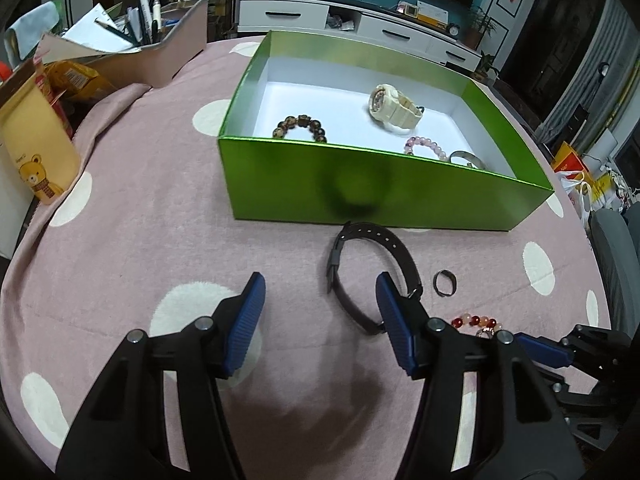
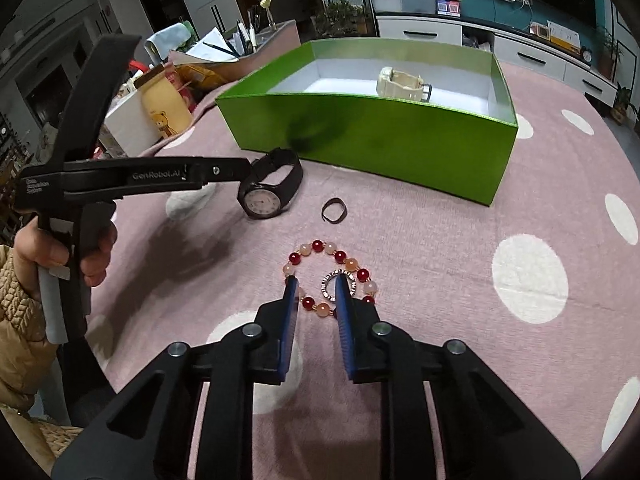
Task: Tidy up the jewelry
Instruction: 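Grasp the black watch band with the left tool while the right tool grasps the silver ring charm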
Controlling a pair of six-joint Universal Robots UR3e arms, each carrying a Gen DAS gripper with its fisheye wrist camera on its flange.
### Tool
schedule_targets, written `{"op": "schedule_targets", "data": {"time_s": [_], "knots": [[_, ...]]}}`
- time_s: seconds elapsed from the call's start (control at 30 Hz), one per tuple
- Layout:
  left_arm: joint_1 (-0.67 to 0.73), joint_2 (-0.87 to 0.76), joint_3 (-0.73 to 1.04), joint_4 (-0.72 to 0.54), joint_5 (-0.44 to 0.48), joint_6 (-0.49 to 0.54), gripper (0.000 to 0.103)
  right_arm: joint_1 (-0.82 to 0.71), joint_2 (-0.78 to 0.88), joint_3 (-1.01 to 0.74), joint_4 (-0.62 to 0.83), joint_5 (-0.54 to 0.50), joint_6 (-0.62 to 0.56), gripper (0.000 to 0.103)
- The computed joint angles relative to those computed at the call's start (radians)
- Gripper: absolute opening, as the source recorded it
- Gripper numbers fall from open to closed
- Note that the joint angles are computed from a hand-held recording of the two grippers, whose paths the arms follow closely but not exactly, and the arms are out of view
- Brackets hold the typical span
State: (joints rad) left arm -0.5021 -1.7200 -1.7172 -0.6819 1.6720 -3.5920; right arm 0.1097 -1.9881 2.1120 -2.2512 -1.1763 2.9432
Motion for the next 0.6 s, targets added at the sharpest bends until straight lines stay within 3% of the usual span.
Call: {"op": "schedule_targets", "data": {"time_s": [0.6], "knots": [[0.015, -0.105, 0.067, 0.003, -0.020, 0.029, 0.058, 0.104, 0.143, -0.063, -0.083, -0.150, 0.031, 0.021]]}}
